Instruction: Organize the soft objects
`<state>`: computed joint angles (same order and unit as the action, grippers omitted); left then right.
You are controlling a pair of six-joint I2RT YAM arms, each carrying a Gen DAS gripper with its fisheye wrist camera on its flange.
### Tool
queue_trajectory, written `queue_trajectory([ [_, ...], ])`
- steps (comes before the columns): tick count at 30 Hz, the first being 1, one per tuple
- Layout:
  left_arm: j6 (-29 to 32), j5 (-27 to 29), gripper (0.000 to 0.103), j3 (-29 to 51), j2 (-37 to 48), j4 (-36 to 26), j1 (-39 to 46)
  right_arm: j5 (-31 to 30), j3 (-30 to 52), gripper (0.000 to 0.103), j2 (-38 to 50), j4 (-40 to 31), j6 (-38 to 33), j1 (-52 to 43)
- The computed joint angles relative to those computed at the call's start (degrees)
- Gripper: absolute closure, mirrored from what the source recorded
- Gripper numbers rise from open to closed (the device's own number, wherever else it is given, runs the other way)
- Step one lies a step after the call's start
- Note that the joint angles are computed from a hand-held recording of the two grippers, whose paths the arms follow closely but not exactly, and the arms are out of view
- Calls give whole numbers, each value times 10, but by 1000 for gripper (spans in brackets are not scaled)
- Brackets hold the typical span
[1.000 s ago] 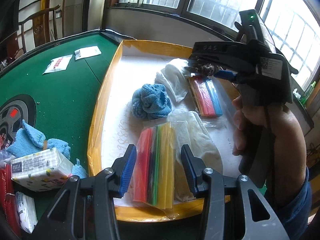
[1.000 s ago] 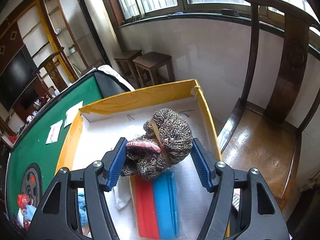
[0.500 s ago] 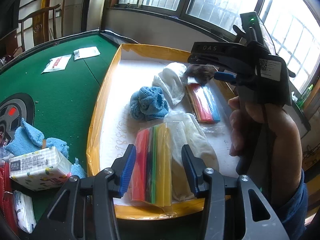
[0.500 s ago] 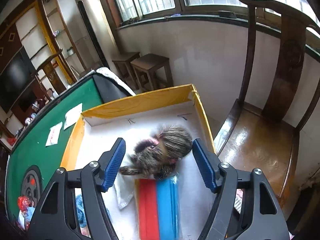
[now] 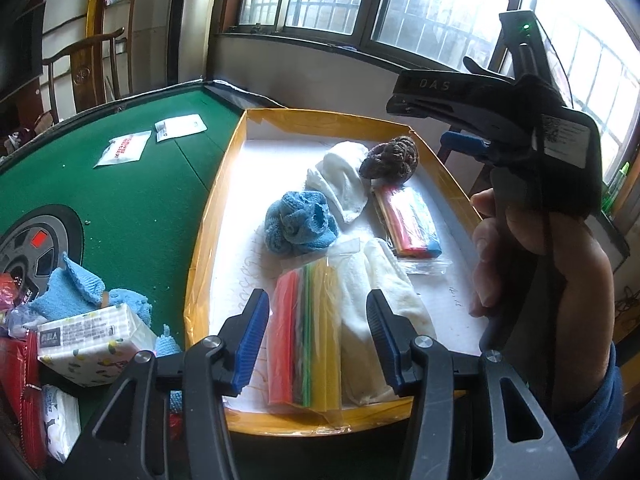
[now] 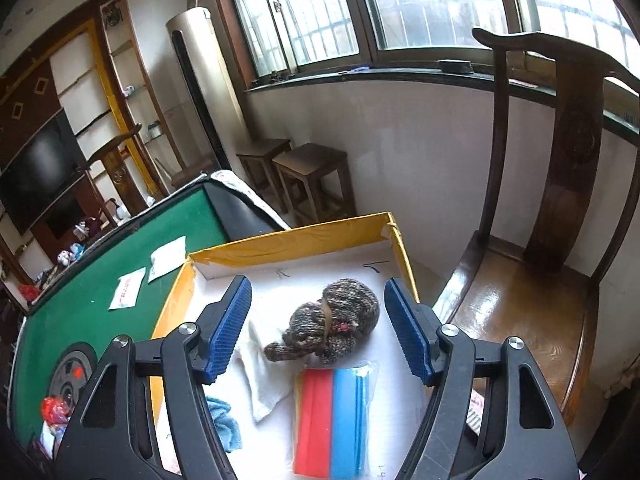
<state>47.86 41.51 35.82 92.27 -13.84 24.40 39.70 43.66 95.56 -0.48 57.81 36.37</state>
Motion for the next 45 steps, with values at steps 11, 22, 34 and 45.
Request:
queue_trajectory([
  [11, -17, 21, 51, -4, -18, 8, 19, 30, 28, 33, 16, -33, -11, 25],
  [22, 3, 52, 51, 5, -77, -51, 56, 52, 31, 33, 16, -30, -13, 38],
  [34, 231, 103, 36, 132, -32, -258, 276, 63, 6, 33, -1, 8, -27, 42],
  [45, 270, 58, 26, 373, 190, -354, 334, 83, 33, 33, 21, -11, -34, 57],
])
